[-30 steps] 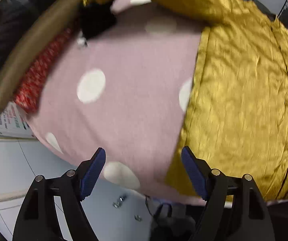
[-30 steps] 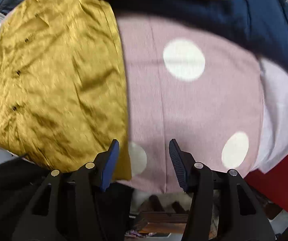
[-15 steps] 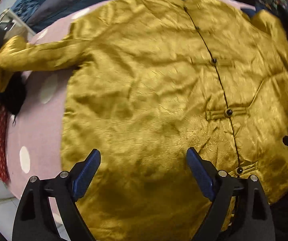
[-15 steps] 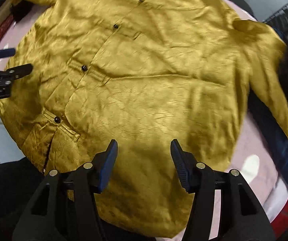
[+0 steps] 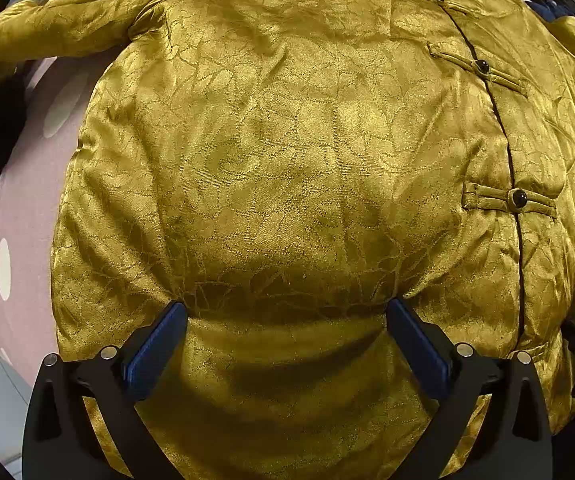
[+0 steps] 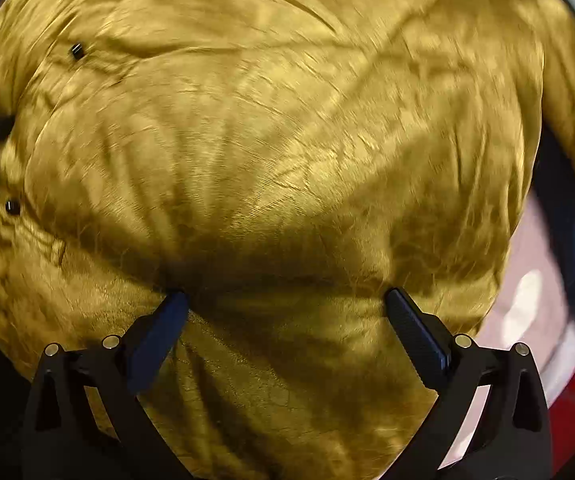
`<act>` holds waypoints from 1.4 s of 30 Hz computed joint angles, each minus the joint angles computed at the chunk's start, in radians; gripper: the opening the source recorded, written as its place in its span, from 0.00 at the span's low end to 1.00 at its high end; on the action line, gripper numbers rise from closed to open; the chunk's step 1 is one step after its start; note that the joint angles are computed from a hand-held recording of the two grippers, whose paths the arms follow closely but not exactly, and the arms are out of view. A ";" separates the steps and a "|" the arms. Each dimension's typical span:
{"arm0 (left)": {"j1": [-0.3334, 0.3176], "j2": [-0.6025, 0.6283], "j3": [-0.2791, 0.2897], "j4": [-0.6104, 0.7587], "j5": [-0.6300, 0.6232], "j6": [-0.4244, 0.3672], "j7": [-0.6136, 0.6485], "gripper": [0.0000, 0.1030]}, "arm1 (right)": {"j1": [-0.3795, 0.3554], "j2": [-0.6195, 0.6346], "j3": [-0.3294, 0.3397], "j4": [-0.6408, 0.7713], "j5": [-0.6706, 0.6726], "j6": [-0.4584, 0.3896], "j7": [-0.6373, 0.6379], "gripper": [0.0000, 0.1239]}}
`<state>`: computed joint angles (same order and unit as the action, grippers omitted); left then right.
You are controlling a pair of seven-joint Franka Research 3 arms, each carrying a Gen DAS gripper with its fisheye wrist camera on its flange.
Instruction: Fold large clothes
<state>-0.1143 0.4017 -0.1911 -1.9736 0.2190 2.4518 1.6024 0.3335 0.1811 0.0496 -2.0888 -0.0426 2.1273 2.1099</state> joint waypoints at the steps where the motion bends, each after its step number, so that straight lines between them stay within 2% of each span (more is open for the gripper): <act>1: -0.005 0.002 0.002 0.005 0.005 -0.009 -0.008 0.95 | -0.009 -0.002 -0.002 -0.007 0.031 0.009 -0.008 0.79; 4: -0.014 0.018 0.003 0.029 0.011 -0.025 -0.025 0.95 | -0.016 -0.023 -0.002 -0.037 0.041 0.047 -0.030 0.79; 10: -0.032 0.015 0.015 0.036 0.041 -0.036 -0.083 0.95 | -0.016 -0.141 0.013 -0.191 0.025 0.142 -0.007 0.79; 13: -0.048 -0.014 0.021 0.022 0.067 -0.049 -0.140 0.94 | -0.040 -0.175 0.007 -0.198 0.063 0.094 -0.061 0.79; 14: -0.050 -0.023 0.019 0.017 0.070 -0.047 -0.151 0.94 | -0.046 -0.188 0.006 -0.207 0.062 0.105 -0.057 0.79; 16: -0.042 -0.047 0.006 -0.002 0.052 -0.024 -0.154 0.94 | -0.060 -0.198 0.002 -0.207 0.003 0.163 -0.015 0.79; 21: -0.041 -0.095 -0.020 -0.023 0.021 0.017 -0.124 0.94 | -0.140 -0.373 0.016 -0.311 -0.218 0.272 0.183 0.79; 27: -0.065 -0.120 -0.037 -0.015 -0.002 0.007 -0.095 0.94 | -0.305 -0.495 0.056 -0.328 -0.441 0.257 0.379 0.79; 30: -0.077 -0.132 -0.047 -0.016 -0.026 -0.003 -0.089 0.94 | -0.353 -0.510 0.035 -0.320 -0.476 0.249 0.369 0.79; 32: -0.080 -0.167 -0.045 -0.064 -0.025 0.012 -0.088 0.94 | -0.375 -0.459 0.039 -0.287 -0.516 0.265 0.382 0.78; 35: -0.083 -0.152 -0.030 -0.049 0.004 0.010 -0.085 0.94 | -0.375 -0.414 0.025 -0.245 -0.549 0.284 0.344 0.76; 37: -0.081 -0.162 -0.028 -0.060 0.005 0.010 -0.088 0.94 | -0.370 -0.397 0.016 -0.223 -0.565 0.288 0.304 0.72; 39: -0.080 -0.165 -0.025 -0.063 0.007 0.008 -0.095 0.94 | -0.364 -0.360 0.014 -0.183 -0.583 0.272 0.298 0.62; 42: -0.079 -0.183 -0.022 -0.080 0.013 0.009 -0.110 0.94 | -0.350 -0.324 -0.012 -0.153 -0.549 0.284 0.298 0.57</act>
<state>-0.1932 0.2185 -0.2128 -2.0536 0.2321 2.4604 1.4924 -0.0164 -0.1426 0.0374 -2.2415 -0.5918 2.4113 2.4080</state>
